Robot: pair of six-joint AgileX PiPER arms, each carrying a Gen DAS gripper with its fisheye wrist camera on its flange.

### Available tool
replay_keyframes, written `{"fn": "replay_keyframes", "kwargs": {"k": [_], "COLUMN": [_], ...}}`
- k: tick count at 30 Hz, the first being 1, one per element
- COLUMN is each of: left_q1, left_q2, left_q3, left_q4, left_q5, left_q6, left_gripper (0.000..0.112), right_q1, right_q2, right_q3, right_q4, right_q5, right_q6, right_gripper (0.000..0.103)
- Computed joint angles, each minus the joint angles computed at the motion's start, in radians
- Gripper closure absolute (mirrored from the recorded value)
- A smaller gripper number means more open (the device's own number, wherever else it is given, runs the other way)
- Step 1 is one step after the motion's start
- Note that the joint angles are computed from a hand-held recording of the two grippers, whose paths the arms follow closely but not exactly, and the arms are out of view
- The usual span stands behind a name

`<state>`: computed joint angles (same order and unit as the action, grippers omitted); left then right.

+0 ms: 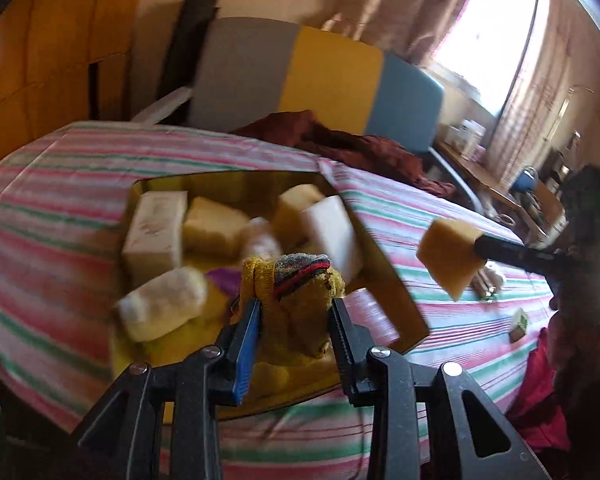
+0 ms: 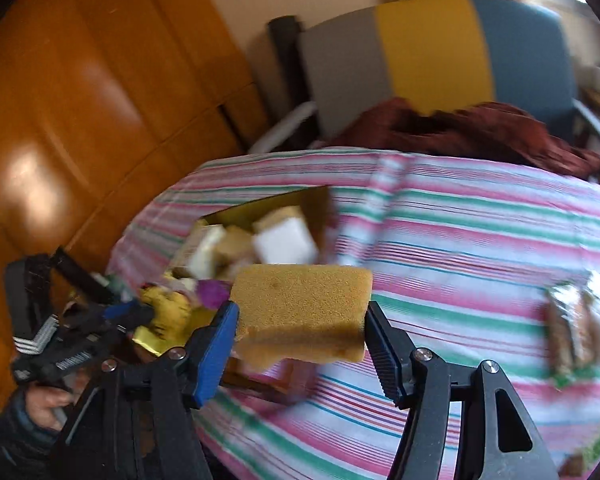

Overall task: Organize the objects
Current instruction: 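Carry the yellow knitted item into the tray and release it while the right tool drops the sponge there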

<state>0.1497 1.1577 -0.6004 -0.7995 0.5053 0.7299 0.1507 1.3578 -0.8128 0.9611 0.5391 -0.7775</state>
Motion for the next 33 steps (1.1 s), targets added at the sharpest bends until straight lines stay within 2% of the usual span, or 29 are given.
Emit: {"fn": "replay_keyframes", "kwargs": {"k": [6,9,14,17,20,24,28,33], "left_q1": [0.113,0.15,0.216,0.236,0.251,0.26,0.234,0.16], "left_q2": [0.015,0.02,0.032,0.035,0.017,-0.015,-0.046,-0.058], "left_q3": [0.043,0.053,0.063,0.066,0.068,0.067,0.056,0.039], "left_q4": [-0.077,-0.09,-0.117,-0.11,-0.096,-0.079,-0.048,0.063], "left_q5": [0.019,0.023,0.055,0.06,0.063,0.065,0.053,0.009], "left_q6": [0.122,0.148,0.197,0.19,0.171,0.155,0.099,-0.047], "left_gripper": [0.078,0.078,0.077,0.072,0.071,0.071,0.071,0.071], "right_q1": [0.205,0.248,0.308,0.332,0.343,0.349,0.336,0.345], "right_q2": [0.155,0.237,0.346,0.408,0.472,0.474,0.419,0.326], "right_q3": [-0.179,-0.269,-0.407,-0.487,-0.562,-0.554,-0.468,-0.343], "right_q4": [-0.106,-0.12,-0.227,-0.261,-0.255,-0.273,-0.275,-0.393], "right_q5": [-0.045,-0.033,-0.021,-0.025,-0.018,-0.021,-0.043,-0.107], "right_q6": [0.164,0.206,0.343,0.41,0.444,0.466,0.461,0.545], "right_gripper": [0.039,0.039,0.038,0.031,0.01,0.01,0.008,0.003]}}
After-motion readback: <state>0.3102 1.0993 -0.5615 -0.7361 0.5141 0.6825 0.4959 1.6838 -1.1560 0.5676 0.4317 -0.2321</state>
